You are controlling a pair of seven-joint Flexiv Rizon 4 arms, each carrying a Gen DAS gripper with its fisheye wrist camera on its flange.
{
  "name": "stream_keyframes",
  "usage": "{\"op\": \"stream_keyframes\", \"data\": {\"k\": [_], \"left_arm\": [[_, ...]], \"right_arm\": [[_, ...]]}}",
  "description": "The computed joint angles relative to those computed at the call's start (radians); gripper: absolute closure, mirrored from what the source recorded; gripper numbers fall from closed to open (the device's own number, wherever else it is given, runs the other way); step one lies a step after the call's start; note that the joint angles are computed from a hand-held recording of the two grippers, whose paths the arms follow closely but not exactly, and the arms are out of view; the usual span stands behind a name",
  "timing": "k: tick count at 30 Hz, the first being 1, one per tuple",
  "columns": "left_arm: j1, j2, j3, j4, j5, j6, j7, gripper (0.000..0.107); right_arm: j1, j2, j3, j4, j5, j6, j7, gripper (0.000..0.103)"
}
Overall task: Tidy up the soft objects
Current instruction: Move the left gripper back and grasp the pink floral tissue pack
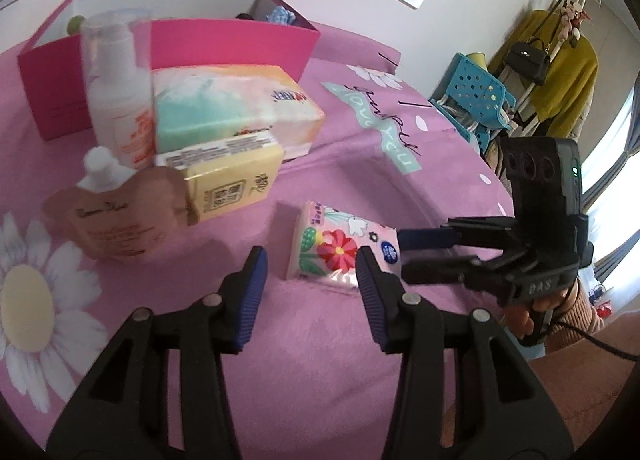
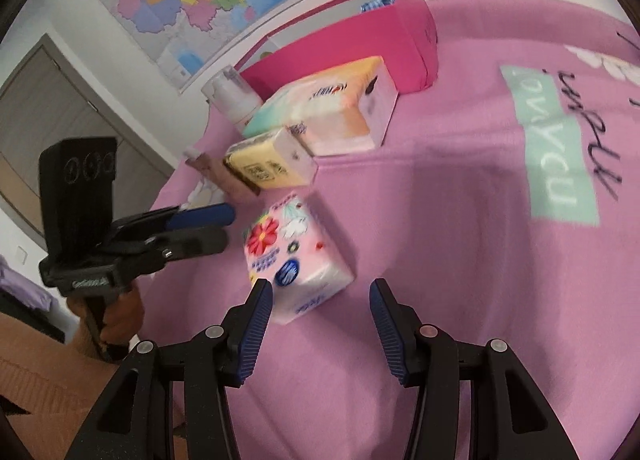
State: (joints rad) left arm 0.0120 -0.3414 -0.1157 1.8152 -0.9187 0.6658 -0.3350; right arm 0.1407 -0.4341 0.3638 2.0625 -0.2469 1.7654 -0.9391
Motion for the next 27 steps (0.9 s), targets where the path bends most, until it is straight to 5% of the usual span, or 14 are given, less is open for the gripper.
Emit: {"op": "stream_keyframes", "data": {"k": [7, 11, 14, 27], "left_arm": [[-0.003, -0.021, -0.002, -0.021, 0.043, -0.046, -0.031, 0.071], [0.000, -0.004, 0.000, -0.003, 0.041, -0.077, -0.018, 0.071], [0.002, -0.008, 0.004, -0.010, 0.035, -0.085, -0.040, 0.071], [0.000, -0.010, -0.001, -0.014, 0.025, -0.074, -0.077, 0.071]], "right_arm": [[0.038, -0.011, -0.028, -0.009, 0.003, 0.037, 0.019, 0.055], [0.222, 0.007, -0.223, -0.007, 0.049, 0.037, 0.039, 0.062], [0.191, -0.002, -0.194, -0.018, 0.056, 0.041, 0.039, 0.062], [0.302, 0.010, -0.308, -0.017, 0.102, 0.052, 0.031, 0.070]]}}
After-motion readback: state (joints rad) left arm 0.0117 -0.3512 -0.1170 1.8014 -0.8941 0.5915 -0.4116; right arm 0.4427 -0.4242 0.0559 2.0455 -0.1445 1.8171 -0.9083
